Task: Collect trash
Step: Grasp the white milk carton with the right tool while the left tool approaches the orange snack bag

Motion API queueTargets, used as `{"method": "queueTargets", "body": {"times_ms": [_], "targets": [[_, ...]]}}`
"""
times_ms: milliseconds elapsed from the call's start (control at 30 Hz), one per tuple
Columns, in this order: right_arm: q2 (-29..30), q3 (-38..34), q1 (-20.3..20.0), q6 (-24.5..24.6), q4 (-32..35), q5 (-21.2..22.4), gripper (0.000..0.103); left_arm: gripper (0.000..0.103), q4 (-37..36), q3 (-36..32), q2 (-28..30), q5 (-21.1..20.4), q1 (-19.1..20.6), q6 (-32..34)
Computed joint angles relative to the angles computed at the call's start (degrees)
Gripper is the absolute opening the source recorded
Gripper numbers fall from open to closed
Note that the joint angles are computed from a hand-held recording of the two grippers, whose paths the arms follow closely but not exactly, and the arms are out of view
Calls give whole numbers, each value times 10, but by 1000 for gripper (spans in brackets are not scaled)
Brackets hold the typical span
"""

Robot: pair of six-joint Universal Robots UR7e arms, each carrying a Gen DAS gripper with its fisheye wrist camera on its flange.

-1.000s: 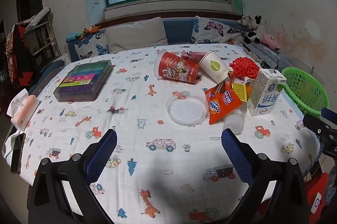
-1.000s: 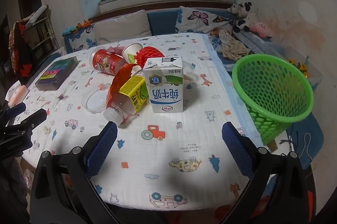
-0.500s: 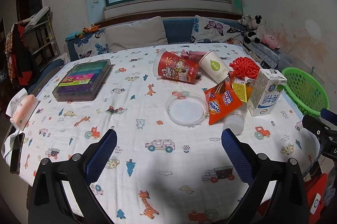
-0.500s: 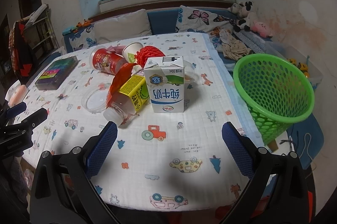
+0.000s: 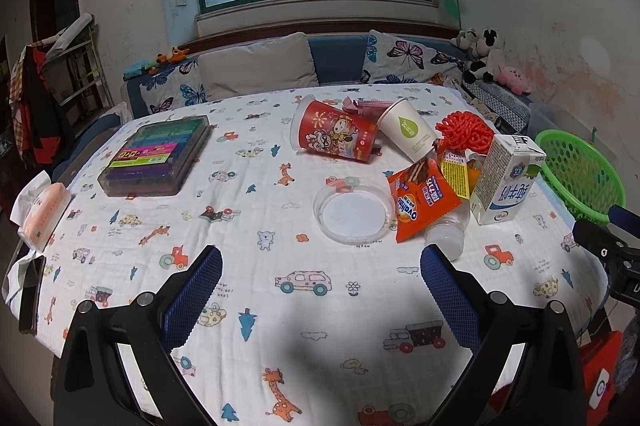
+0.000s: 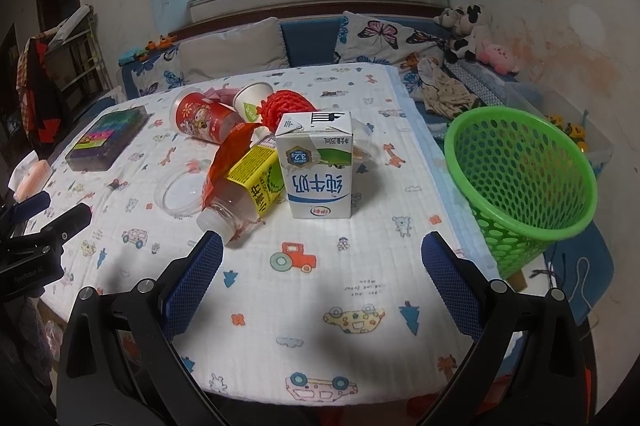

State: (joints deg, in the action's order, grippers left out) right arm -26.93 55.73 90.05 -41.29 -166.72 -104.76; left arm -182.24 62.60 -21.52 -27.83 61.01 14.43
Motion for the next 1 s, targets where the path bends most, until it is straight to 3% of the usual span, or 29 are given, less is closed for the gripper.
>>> {"method": "queueTargets", "body": {"times_ms": [600,1000], "targets": [[17,-34,4,-4,16,-7,99,96,33,-42,17,-7,6,1],[56,-126,4,-6,69,-9,99,96,76,-76,30,-10,12,-7]]}}
